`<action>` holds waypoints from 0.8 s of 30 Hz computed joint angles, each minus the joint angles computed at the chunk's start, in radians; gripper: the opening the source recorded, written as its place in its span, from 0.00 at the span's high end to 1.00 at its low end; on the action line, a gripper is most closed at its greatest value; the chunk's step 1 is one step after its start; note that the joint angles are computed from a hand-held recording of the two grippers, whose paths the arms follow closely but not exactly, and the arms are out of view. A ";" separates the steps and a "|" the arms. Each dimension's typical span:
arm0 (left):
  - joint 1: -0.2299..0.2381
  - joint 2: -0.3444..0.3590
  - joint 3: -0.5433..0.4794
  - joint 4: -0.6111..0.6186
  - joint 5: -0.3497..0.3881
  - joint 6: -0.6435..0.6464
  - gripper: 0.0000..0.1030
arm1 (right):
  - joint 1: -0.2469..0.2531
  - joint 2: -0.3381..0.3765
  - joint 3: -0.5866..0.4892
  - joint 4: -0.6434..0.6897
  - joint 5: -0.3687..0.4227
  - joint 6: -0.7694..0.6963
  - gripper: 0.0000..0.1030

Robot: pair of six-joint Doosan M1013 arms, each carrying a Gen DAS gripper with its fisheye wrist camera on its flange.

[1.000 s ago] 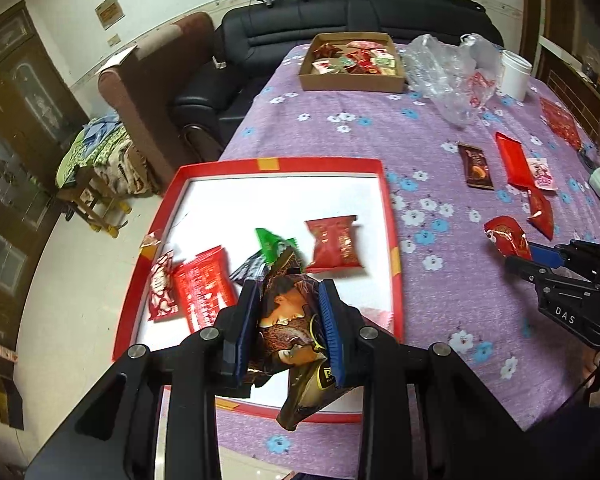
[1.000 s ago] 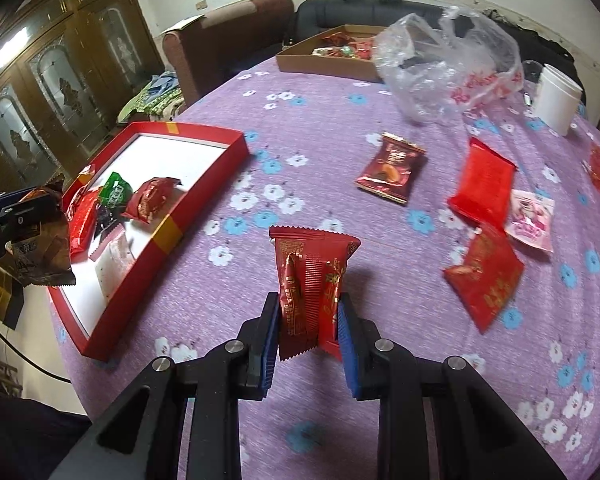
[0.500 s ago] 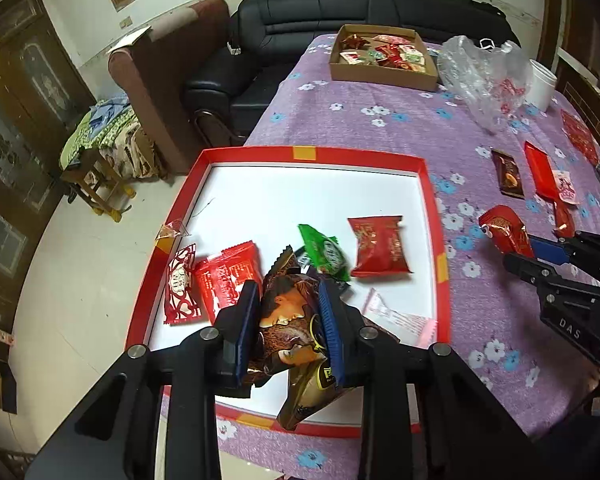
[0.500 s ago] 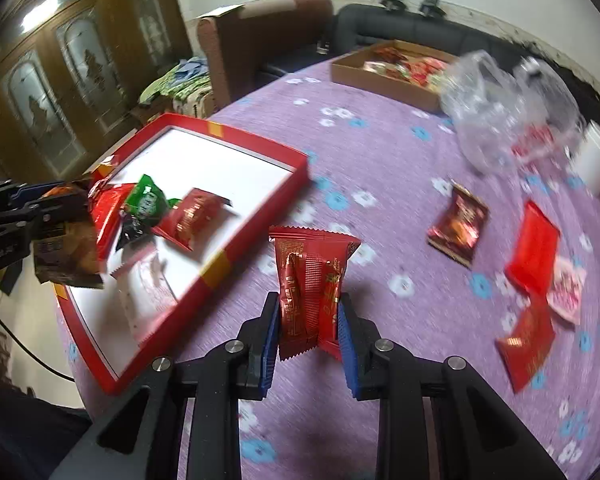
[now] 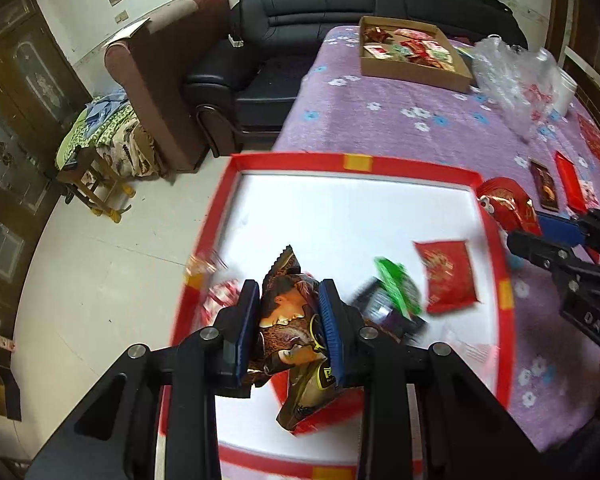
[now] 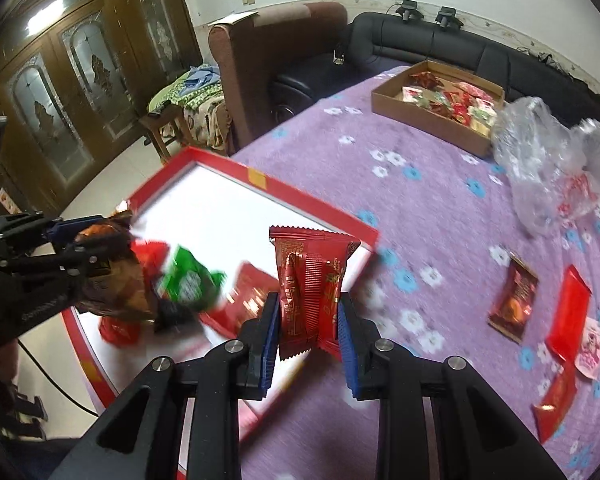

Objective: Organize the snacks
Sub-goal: 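Open both tools to release the snacks into the tray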

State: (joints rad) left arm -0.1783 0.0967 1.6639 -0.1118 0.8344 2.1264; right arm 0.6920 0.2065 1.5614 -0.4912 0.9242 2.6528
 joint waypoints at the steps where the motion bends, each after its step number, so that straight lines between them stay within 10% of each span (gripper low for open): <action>1: 0.003 0.010 -0.011 -0.004 0.004 0.008 0.72 | -0.001 0.008 -0.011 0.003 -0.003 -0.005 0.74; 12: -0.006 0.045 -0.037 0.041 -0.017 -0.014 0.71 | -0.001 0.101 -0.137 0.096 0.030 -0.126 0.66; 17: -0.011 0.034 -0.027 0.056 -0.033 -0.039 0.48 | 0.005 0.076 -0.113 0.063 0.010 -0.072 0.60; 24: -0.050 0.004 -0.002 0.048 -0.040 -0.041 0.48 | 0.003 -0.006 -0.003 0.007 0.019 0.122 0.59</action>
State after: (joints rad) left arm -0.2279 0.1006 1.6624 -0.0634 0.7945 2.0858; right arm 0.6948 0.2003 1.5586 -0.4847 0.9428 2.7748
